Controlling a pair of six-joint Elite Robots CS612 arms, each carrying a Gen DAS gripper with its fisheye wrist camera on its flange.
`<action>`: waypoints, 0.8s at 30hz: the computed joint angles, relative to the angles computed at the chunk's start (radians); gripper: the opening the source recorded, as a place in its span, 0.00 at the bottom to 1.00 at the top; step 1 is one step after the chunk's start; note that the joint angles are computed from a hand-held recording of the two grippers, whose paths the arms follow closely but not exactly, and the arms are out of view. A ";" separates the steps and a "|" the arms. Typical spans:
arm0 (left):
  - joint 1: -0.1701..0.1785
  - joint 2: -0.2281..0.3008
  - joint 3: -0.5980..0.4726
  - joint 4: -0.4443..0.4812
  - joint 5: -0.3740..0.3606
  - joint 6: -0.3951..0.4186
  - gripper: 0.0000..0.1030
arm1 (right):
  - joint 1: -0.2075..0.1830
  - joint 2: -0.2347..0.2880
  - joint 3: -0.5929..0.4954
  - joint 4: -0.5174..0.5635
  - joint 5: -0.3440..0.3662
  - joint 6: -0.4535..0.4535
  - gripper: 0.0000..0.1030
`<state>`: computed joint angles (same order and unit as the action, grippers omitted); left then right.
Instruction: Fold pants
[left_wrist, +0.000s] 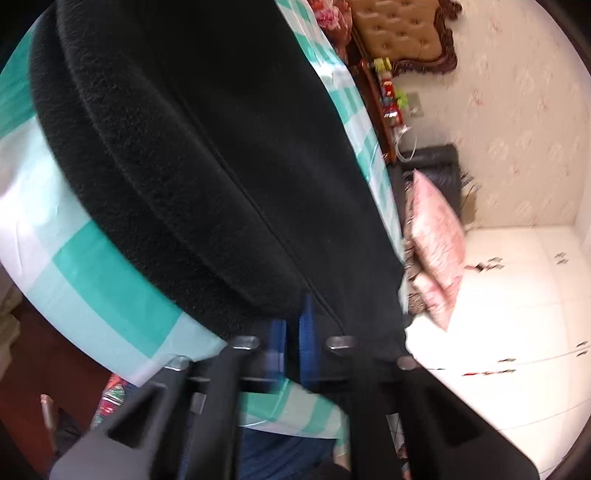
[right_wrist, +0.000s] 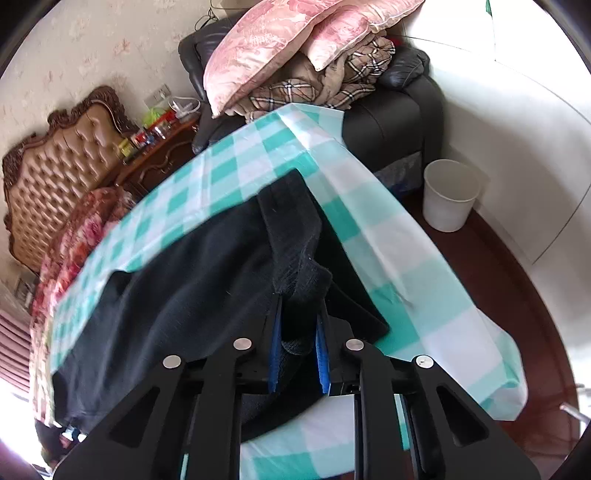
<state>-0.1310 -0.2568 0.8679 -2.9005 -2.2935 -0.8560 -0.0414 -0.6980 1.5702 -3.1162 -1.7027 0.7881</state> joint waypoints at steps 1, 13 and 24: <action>-0.001 -0.014 0.012 -0.011 0.021 0.023 0.04 | -0.004 -0.003 0.005 -0.028 0.017 0.010 0.15; 0.004 -0.044 0.072 0.035 0.034 0.031 0.04 | -0.012 0.006 0.009 0.054 0.009 0.046 0.15; 0.010 -0.036 0.056 0.054 -0.025 0.105 0.40 | -0.011 0.011 0.009 0.104 -0.033 0.005 0.30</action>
